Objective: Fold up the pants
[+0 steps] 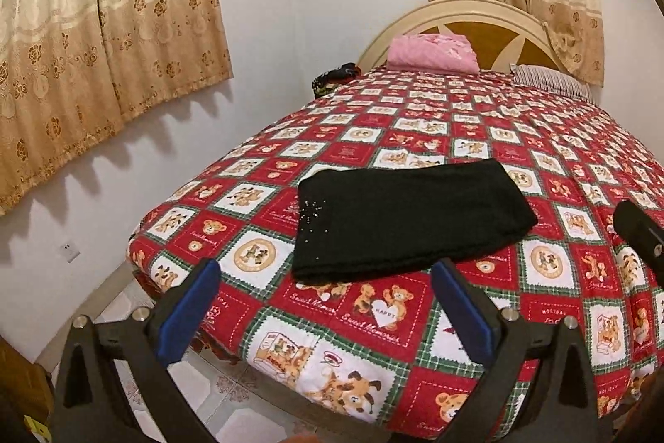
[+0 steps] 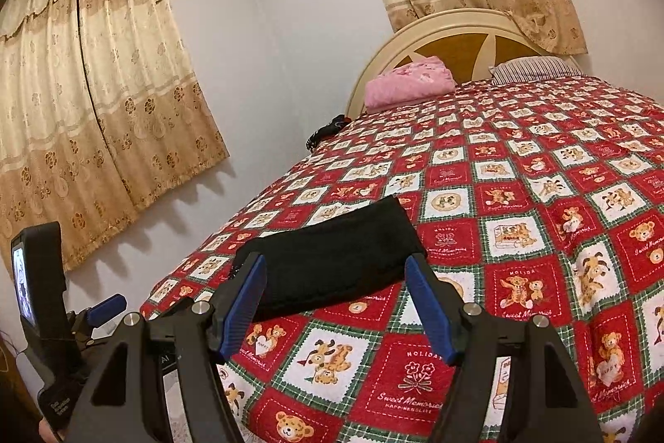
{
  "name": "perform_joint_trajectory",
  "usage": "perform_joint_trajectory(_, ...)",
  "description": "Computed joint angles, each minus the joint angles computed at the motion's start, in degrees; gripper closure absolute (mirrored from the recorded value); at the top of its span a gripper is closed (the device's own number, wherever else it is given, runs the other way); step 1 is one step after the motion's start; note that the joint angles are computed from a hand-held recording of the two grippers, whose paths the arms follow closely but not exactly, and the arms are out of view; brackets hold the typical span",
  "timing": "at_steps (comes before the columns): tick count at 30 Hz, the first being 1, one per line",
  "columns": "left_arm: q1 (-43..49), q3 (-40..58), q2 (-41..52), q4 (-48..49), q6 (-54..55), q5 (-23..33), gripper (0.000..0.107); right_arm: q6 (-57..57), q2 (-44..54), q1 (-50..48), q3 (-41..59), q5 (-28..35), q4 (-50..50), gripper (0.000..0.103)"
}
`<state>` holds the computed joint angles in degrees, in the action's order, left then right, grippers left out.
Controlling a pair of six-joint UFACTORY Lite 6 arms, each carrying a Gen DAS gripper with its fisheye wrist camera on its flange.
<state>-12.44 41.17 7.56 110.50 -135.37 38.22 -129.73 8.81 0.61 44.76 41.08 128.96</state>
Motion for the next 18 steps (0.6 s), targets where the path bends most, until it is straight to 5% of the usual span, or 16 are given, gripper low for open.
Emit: perform_joint_trajectory(18,-0.41,0.75,0.62,-1.75,0.97,0.32,0.004,-0.39,-0.37,-0.15,-0.59,-0.04,0.29,0.032)
